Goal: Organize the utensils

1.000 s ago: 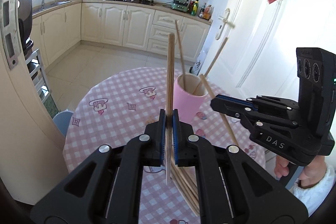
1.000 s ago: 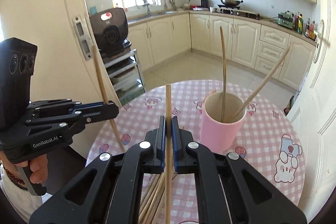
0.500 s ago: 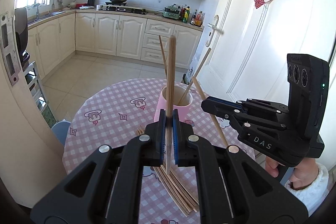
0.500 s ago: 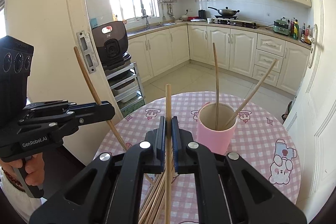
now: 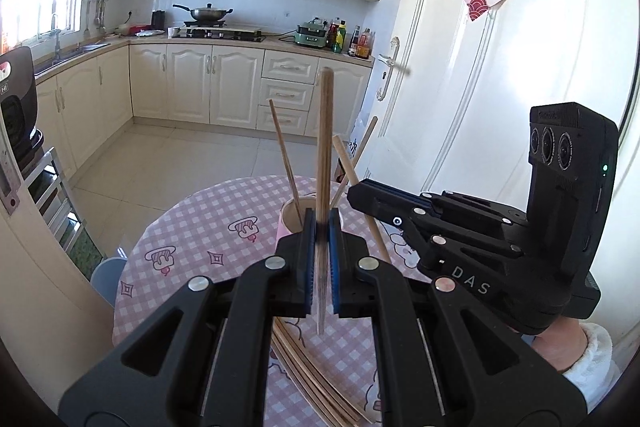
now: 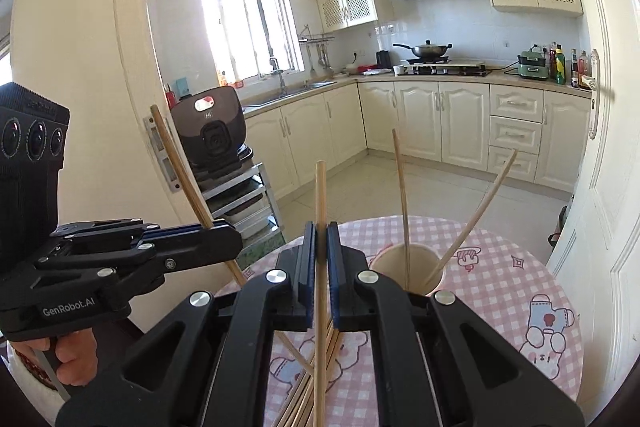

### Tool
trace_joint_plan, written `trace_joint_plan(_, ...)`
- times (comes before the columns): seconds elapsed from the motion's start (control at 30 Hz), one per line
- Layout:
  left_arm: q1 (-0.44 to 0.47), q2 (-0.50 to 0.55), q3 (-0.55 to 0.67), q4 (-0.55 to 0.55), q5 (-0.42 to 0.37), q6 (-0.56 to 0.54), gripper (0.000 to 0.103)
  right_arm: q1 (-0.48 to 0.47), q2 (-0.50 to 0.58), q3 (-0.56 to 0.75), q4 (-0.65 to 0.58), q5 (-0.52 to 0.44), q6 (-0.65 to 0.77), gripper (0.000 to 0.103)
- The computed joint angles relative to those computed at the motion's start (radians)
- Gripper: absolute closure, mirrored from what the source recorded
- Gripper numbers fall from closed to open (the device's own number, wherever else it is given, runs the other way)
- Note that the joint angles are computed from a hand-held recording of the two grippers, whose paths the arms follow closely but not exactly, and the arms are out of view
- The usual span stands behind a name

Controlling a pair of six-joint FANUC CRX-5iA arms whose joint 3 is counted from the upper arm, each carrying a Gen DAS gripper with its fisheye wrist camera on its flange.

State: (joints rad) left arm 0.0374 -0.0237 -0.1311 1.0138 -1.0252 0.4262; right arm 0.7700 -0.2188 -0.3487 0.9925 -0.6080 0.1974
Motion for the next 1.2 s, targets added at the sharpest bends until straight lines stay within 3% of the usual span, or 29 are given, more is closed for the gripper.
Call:
trace_joint_plan(0.13, -0.027, 0.011, 0.023, 0.003, 0.021, 0.006, 0.097, -0.029, -0.005, -0.018, 0.031, 0.047, -0.030, 0.099)
trace_joint_plan(0.33, -0.065, 0.025, 0.061, 0.027, 0.064, 0.006, 0.097, -0.114, -0.009, -0.042, 0.207, 0.111, -0.157, 0.098)
trace_joint_plan(0.43, -0.080, 0.041, 0.091, 0.050, 0.079, 0.015, 0.097, -0.182, -0.001, -0.053, 0.367, 0.145, -0.308, 0.098)
trace_joint_plan(0.6, -0.118, 0.069, 0.120, 0.077, 0.151, 0.016, 0.097, -0.336, 0.029, -0.073, 0.766, 0.196, -0.676, 0.099)
trace_joint_plan(0.77, -0.140, 0.117, 0.152, 0.089, 0.202, 0.035, 0.097, -0.426, 0.078, -0.065, 1.067, 0.134, -0.959, 0.099)
trace_joint_plan(0.93, -0.152, 0.165, 0.178, 0.079, 0.217, 0.051, 0.097, -0.457, 0.117, -0.060, 1.222, 0.057, -1.068, 0.099)
trace_joint_plan(1.2, -0.156, 0.211, 0.184, 0.031, 0.195, 0.070, 0.096, -0.492, 0.109, -0.104, 1.291, 0.123, -1.130, 0.099)
